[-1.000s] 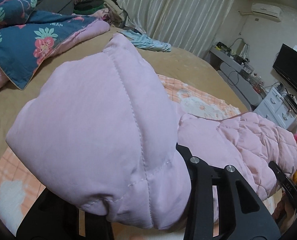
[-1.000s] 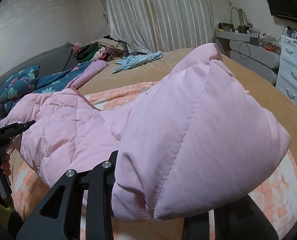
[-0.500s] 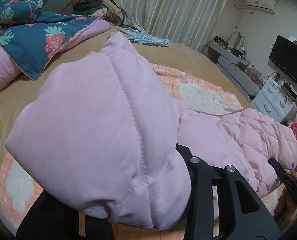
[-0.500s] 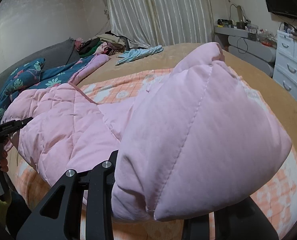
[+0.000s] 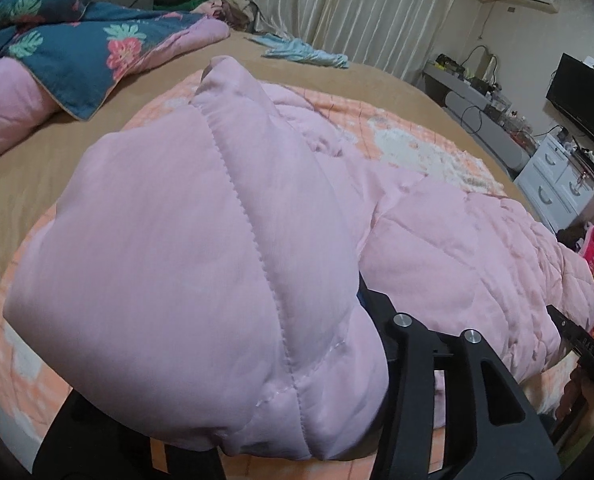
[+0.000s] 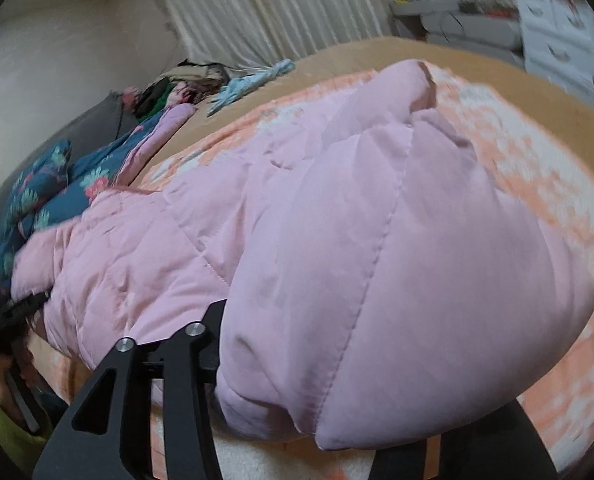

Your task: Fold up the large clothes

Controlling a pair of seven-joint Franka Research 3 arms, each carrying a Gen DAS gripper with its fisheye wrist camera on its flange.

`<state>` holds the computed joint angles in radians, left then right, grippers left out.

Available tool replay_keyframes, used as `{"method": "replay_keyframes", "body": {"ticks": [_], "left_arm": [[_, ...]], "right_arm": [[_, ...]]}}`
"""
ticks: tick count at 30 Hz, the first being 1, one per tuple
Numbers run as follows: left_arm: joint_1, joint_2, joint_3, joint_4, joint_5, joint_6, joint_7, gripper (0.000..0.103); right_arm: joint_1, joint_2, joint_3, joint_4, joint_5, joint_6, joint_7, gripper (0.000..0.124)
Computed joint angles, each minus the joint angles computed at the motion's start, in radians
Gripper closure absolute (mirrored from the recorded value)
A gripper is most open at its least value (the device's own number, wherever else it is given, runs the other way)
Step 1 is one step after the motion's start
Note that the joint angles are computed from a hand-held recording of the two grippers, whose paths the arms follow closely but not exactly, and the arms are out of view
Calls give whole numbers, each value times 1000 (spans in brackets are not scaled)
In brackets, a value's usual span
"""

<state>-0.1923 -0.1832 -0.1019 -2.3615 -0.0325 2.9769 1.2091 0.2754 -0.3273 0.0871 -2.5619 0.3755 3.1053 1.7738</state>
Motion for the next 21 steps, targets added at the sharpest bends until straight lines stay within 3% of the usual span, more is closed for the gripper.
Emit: {"method": "replay_keyframes", "body": {"ticks": [4,6,7,10,13,18,21], "left_arm": [[-12,1,12,-26,-30,19,13,56],[-14,0,15,-38,-41,30,13,52],[-15,-2,16,-41,-46,27,10,51],[-15,-17,15,-49,-53,-1,1,40],[-5,-46,11,-54,-36,-45,-10,28],[1,-107,6,-79,-9,-89,-28,12],[2,-151,3,-96,14,-109,-40,10]], "right_arm": [[100,-7,-86,-33,106,22,-20,57],[101,-16,-89,-45,131,19,-19,45],[56,-26,-48,-56,115,12,14,38],[48,-55,-39,-81,119,7,34,33],[-70,-112,69,-112,47,-29,120,29],[-203,-236,182,-159,-82,-94,261,26],[-241,-310,217,-176,-147,-121,318,25]]}}
